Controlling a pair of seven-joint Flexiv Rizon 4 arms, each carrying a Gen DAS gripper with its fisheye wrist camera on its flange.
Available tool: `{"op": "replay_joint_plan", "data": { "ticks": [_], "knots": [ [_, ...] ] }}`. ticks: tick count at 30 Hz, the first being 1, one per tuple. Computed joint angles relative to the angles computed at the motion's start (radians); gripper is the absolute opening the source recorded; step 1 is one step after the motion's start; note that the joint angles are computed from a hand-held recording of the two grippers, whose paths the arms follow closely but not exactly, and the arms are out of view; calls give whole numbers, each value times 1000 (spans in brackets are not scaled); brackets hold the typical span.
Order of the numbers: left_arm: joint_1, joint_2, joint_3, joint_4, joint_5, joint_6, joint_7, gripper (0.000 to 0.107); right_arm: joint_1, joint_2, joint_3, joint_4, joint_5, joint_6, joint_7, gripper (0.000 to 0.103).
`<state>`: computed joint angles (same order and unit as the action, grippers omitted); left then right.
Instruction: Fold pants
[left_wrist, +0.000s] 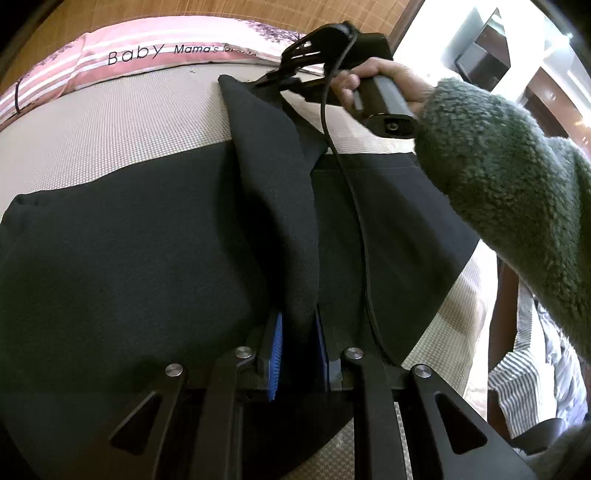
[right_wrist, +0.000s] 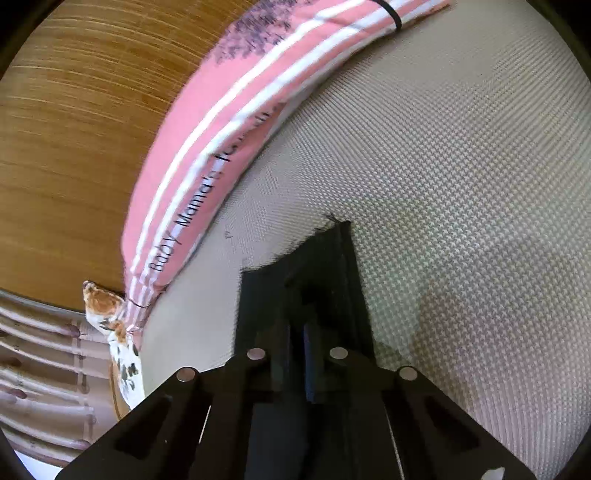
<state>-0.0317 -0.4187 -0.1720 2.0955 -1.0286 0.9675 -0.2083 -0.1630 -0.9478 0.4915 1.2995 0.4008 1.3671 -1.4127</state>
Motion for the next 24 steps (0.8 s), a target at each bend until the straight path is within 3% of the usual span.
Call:
{"op": "replay_joint_plan", "data": {
  "ticks": [3,10,14,19,24],
  "knots": [
    [-7,1,0,1,3,15,3,17,-52,64,50,89,41,75,-44,5],
    [-39,22,-18,36,-7,110,58,18,-292,291,234,460,127,382,-111,5],
    [-72,34,-41,71,-28,228,135,20,-317,424,196,691,186,494,-54,5],
    [-102,43,-93,119,-91,392,284,24,-377,405,201,858,237,580,55,5],
    [-131,47,-155,148,-236,538,459,25,-428,331,256,906,186,669,132,4]
  ]
}}
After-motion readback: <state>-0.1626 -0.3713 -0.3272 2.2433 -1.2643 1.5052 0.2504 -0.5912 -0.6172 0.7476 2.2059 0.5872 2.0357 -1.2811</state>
